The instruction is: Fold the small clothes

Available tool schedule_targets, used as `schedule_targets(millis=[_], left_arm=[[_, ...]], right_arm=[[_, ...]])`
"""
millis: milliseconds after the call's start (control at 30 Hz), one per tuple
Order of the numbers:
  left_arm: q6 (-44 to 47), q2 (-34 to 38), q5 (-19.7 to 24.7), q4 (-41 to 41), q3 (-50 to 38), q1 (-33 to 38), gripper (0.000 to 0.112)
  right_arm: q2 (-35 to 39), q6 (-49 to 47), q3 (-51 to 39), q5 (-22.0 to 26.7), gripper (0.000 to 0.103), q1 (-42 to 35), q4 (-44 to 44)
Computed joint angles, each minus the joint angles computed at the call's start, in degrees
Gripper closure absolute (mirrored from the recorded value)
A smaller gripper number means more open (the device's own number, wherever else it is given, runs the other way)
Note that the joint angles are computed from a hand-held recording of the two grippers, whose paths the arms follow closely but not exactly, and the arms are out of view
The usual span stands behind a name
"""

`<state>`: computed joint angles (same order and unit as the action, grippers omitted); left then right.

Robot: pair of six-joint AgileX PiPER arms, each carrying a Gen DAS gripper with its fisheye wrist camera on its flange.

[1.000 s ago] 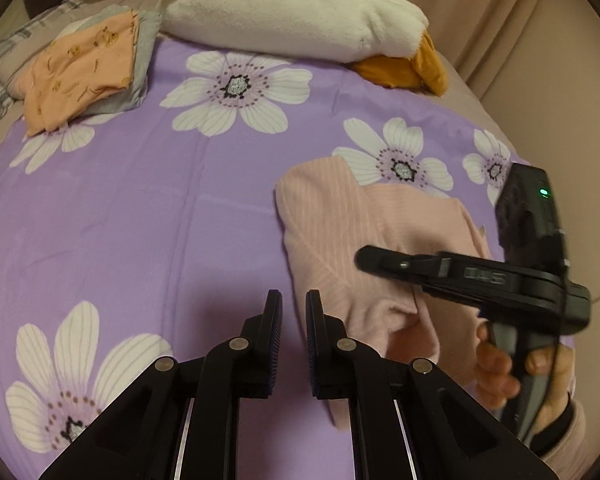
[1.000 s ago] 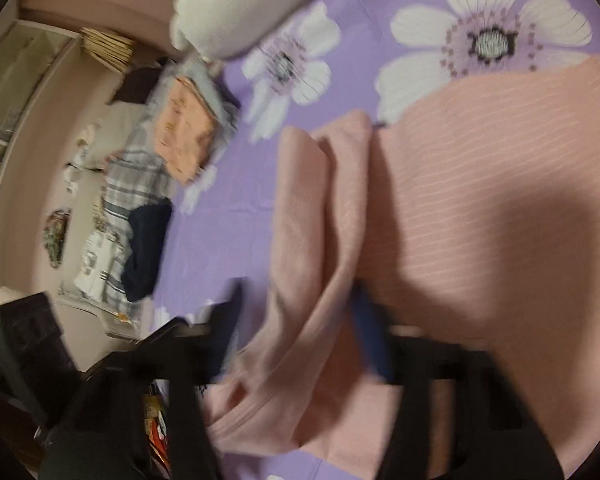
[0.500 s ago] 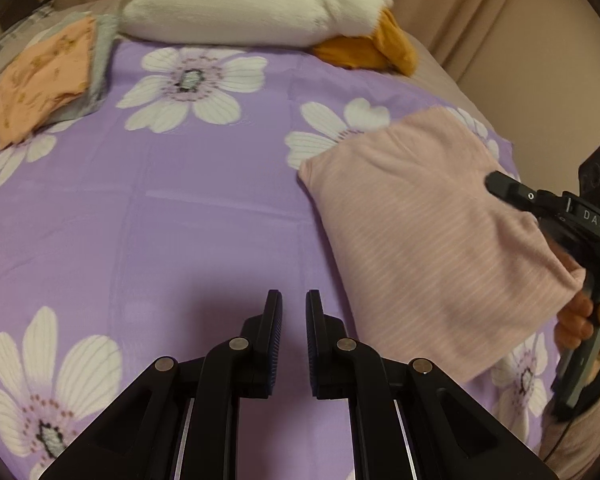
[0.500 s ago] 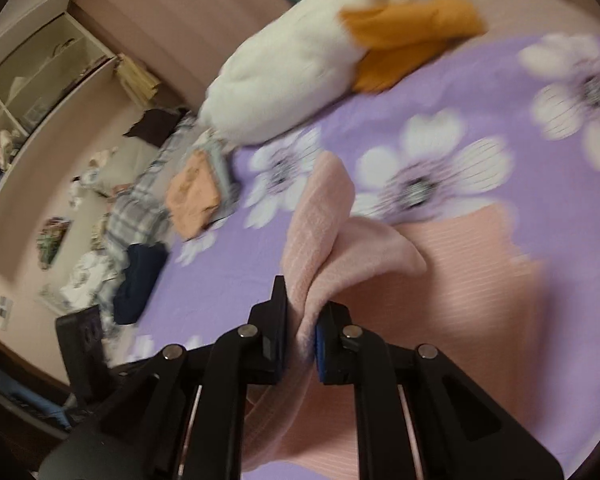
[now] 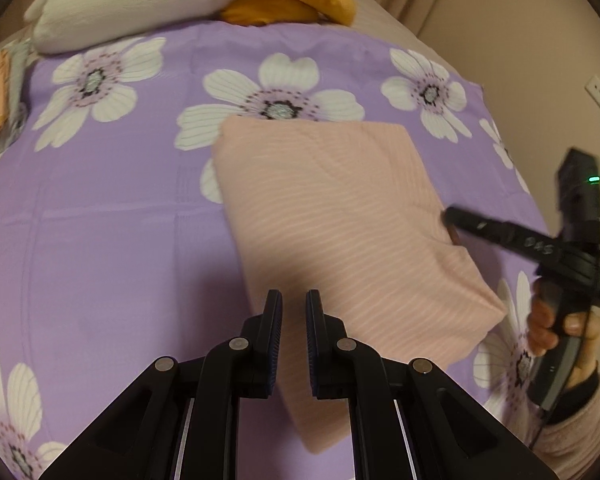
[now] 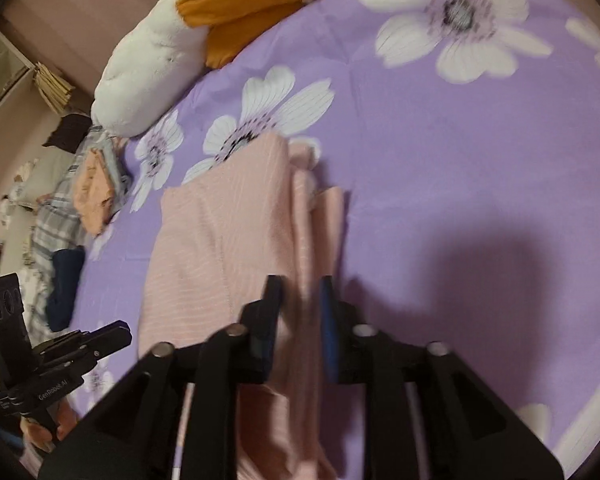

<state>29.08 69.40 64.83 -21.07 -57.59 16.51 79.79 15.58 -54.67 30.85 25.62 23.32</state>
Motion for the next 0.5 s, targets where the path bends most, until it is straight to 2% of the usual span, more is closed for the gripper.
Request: schedule_targets(millis=[67, 167, 233, 367, 500], left_arm=[[-0.5, 0.1, -0.7, 0.3, 0.3, -1.3, 0.106], [-0.9, 0.2, -1.6, 0.6, 0.6, -2.3, 0.106], [-1.4, 0.1, -2.4, 1.0, 1.1, -3.2, 0.106], [-2.5, -0.2, -3.8, 2.2, 2.3, -5.0, 0.106], [-2.3, -0.3, -4.1, 2.0, 3.1, -5.5, 0.106]], right_arm=[[-4.2, 4.4, 0.7, -1.4, 0.076, 1.8, -5.2], [-8.4, -4.6, 1.5, -2.4, 0.076, 3.3, 2.2], [-8.6, -6.1, 1.0, -2.0, 0.078, 6.0, 2.5], [-5.5, 5.8, -0.1, -0.3, 0.083, 13.9, -12.1], [-2.6, 15.1, 1.8, 2.5, 0.089, 16.0, -22.1]])
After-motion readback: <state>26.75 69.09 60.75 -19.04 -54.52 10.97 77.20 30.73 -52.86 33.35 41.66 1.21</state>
